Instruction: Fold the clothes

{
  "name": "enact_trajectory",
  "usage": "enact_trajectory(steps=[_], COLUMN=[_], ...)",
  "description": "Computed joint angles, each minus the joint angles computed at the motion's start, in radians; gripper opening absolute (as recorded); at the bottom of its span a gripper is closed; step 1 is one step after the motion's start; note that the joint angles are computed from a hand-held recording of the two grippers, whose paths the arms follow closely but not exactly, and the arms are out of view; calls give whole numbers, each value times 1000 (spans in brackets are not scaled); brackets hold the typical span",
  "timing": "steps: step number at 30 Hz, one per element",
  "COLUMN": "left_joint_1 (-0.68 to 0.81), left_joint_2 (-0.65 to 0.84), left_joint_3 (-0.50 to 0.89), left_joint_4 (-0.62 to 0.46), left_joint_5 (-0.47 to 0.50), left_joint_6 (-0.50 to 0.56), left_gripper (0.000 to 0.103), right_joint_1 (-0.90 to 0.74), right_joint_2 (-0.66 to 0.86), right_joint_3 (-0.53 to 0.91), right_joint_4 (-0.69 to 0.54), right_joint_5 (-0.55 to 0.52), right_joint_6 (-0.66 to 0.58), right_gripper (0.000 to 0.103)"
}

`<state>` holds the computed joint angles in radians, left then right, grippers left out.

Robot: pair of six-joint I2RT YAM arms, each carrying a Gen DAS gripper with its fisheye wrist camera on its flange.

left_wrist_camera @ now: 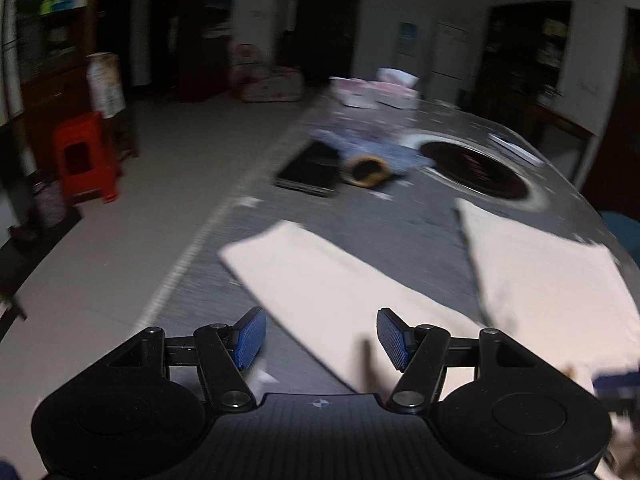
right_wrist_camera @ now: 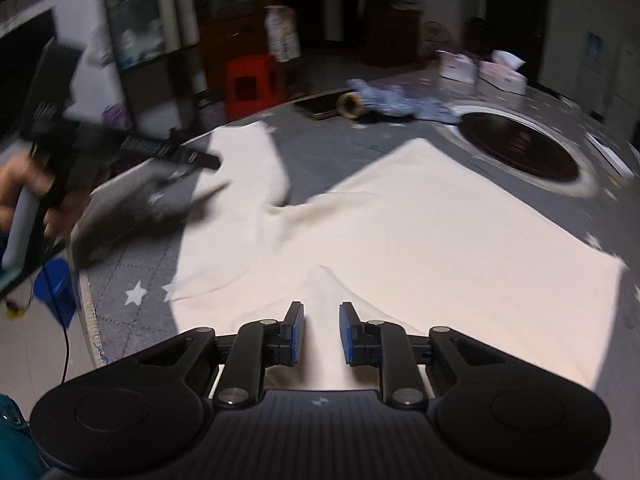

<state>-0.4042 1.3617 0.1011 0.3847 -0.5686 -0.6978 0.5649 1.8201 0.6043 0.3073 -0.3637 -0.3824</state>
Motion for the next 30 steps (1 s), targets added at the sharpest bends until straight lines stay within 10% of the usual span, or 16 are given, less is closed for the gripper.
enact_trajectory(steps=[10, 19, 30], left_joint_1=[323, 341, 146], left_joint_2=[199, 326, -51], left_joint_3=[28, 68, 14], left_joint_4=[259, 337, 175], left_joint_5=[176, 138, 152], left_joint_6=[133, 103, 46], left_gripper=[60, 17, 5], right_joint_1=[19, -30, -163], right_joint_2=[-32, -115, -208], right_joint_3=[-32, -84, -155], right_joint_4=[10, 14, 29], right_joint_5=[20, -20, -92], right_joint_6=[6, 2, 25], right_gripper=[21, 23, 23])
